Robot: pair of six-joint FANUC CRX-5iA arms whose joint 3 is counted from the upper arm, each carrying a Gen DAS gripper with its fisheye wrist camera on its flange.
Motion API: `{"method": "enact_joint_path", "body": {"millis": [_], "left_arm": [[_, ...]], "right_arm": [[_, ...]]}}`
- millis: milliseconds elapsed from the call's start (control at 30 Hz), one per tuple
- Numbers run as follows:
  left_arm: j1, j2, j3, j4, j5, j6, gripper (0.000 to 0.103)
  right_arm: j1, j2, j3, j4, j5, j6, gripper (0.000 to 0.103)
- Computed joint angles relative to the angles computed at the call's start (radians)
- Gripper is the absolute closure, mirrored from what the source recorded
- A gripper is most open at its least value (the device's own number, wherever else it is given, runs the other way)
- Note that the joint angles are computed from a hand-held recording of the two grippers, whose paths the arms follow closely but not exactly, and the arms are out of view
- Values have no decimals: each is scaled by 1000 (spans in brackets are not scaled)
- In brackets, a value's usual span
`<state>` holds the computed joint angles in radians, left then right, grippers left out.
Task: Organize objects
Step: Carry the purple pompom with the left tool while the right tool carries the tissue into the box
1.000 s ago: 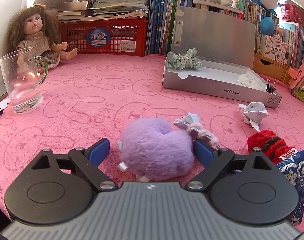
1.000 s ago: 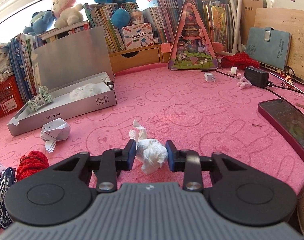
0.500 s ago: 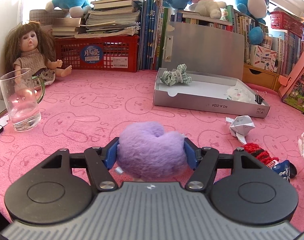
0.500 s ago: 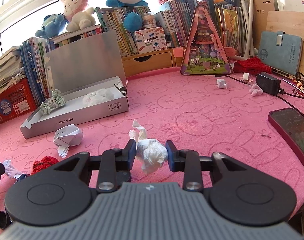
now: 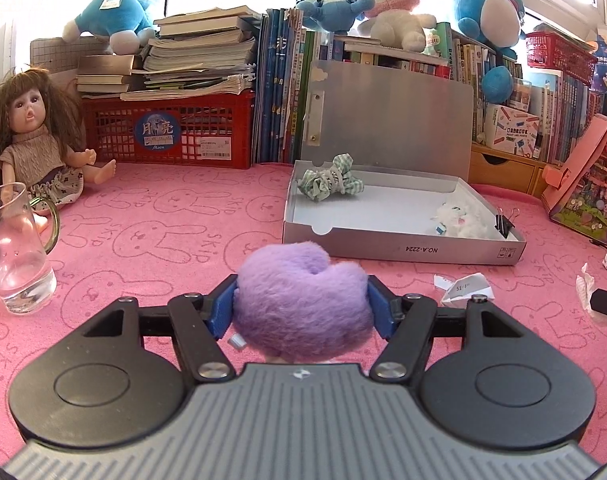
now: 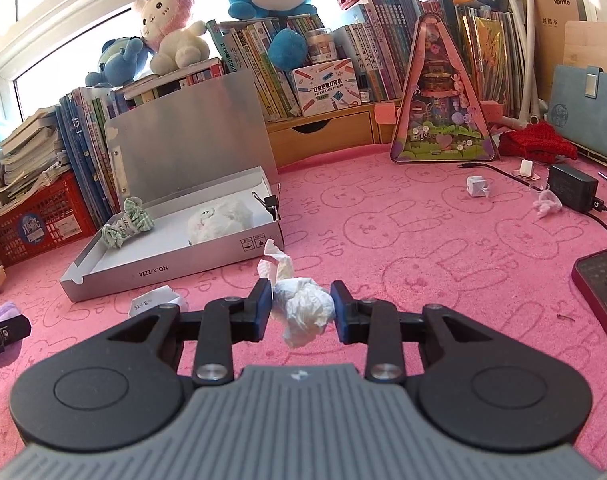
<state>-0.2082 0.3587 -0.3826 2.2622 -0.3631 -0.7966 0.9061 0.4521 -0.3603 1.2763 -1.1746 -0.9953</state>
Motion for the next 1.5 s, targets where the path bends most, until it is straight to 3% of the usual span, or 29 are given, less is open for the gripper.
{"method": "enact_joint_path", "body": {"millis": [200, 467, 633, 1100, 1233, 1500], "left_arm": [[-5, 30, 63, -62, -8, 45, 32], [16, 104, 189, -284, -31, 258, 32], [30, 180, 316, -450, -52, 409, 32], [70, 456, 751, -1041, -80, 999, 32], [95, 559, 951, -1283, -168, 1260, 32], [102, 735, 1284, -1561, -285, 1546, 32]], "right_arm": [[-59, -22, -11, 72, 44, 13, 66], [-179, -86, -44, 180, 173, 21, 66], [-246, -89, -10, 161, 230, 86, 66], [-422, 11, 165, 150, 469, 180, 66], [-456, 52, 231, 124, 527, 230, 65], [-481, 157, 361, 33, 565, 379, 65]]}}
